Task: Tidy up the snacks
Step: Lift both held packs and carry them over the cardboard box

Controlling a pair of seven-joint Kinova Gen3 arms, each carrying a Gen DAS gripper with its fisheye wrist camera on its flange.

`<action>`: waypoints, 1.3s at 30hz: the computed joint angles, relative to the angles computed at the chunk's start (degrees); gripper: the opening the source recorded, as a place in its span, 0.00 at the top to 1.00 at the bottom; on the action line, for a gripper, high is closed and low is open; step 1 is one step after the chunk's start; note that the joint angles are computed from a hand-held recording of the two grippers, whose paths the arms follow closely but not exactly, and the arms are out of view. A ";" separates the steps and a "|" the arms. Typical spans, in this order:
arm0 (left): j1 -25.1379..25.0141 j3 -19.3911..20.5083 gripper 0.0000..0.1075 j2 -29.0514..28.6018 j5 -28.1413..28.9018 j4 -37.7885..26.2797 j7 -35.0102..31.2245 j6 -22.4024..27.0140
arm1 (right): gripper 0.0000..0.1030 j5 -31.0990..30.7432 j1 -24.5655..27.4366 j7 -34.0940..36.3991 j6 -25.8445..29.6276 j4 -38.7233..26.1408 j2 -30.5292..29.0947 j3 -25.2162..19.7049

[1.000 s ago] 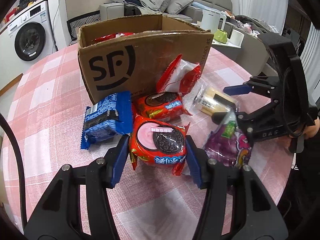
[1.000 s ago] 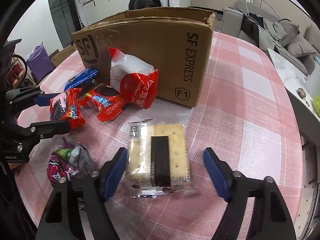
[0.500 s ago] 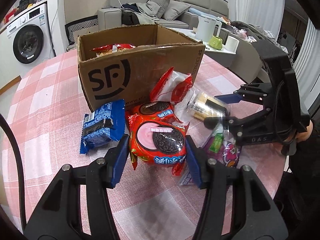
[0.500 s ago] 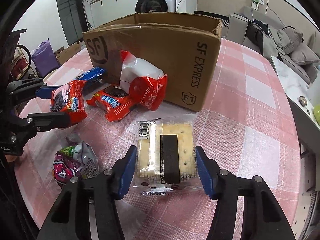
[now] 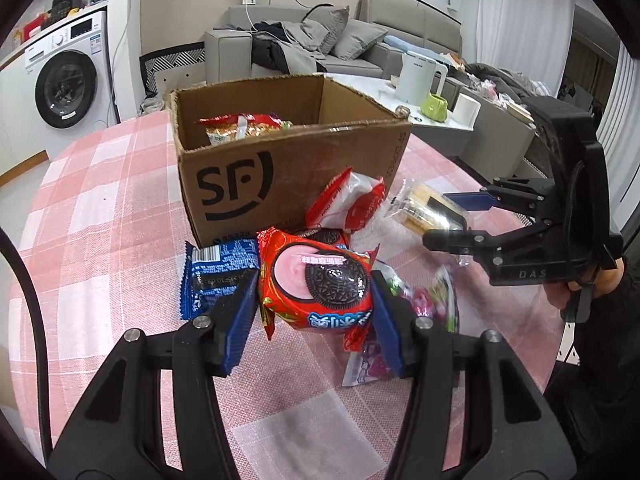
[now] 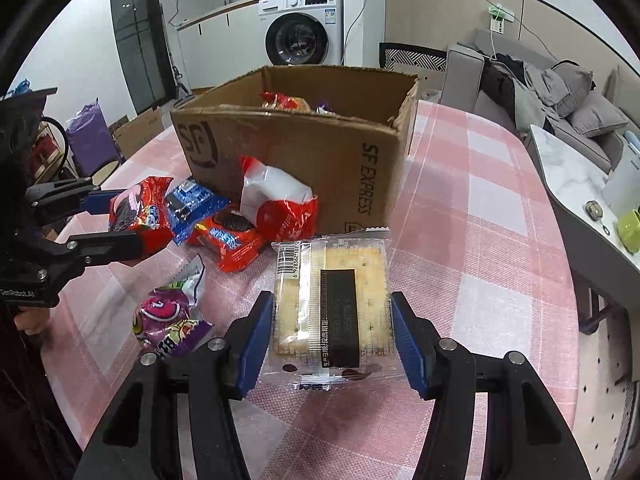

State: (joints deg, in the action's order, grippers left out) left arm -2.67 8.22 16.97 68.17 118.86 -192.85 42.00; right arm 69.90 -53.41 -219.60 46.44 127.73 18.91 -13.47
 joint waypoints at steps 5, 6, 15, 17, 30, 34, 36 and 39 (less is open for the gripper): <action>-0.78 -0.57 0.52 -1.52 2.51 1.17 -1.74 0.75 | 0.43 0.08 -1.86 -1.66 2.71 0.19 -1.18 -0.97; -0.97 -0.82 0.52 -1.98 3.22 1.54 -2.25 0.99 | 0.43 -0.03 -2.04 -1.68 3.19 0.21 -1.54 -1.18; -1.24 -3.54 0.52 -5.42 7.17 3.55 -5.25 3.20 | 0.43 -0.20 -3.44 -2.28 7.19 -0.87 -3.44 -2.84; -0.88 -3.80 0.52 -5.75 8.42 3.76 -6.01 2.95 | 0.43 -0.07 -3.99 -2.83 8.39 -1.14 -3.64 -3.17; -0.66 -5.32 0.52 -6.20 13.12 3.33 -5.53 3.27 | 0.43 3.28 -3.00 -8.01 10.73 -0.35 -4.19 -3.84; -0.38 -5.47 0.52 -6.37 14.01 2.90 -5.02 2.87 | 0.43 4.11 -2.80 -8.52 11.11 -0.53 -3.94 -3.89; -0.23 -5.47 0.52 -6.34 14.57 2.73 -4.89 2.76 | 0.43 4.59 -2.87 -8.90 11.56 -0.54 -4.01 -3.93; 0.23 -5.33 0.52 -6.25 15.20 2.17 -4.48 2.18 | 0.43 5.54 -2.79 -9.80 11.86 -0.27 -4.37 -4.11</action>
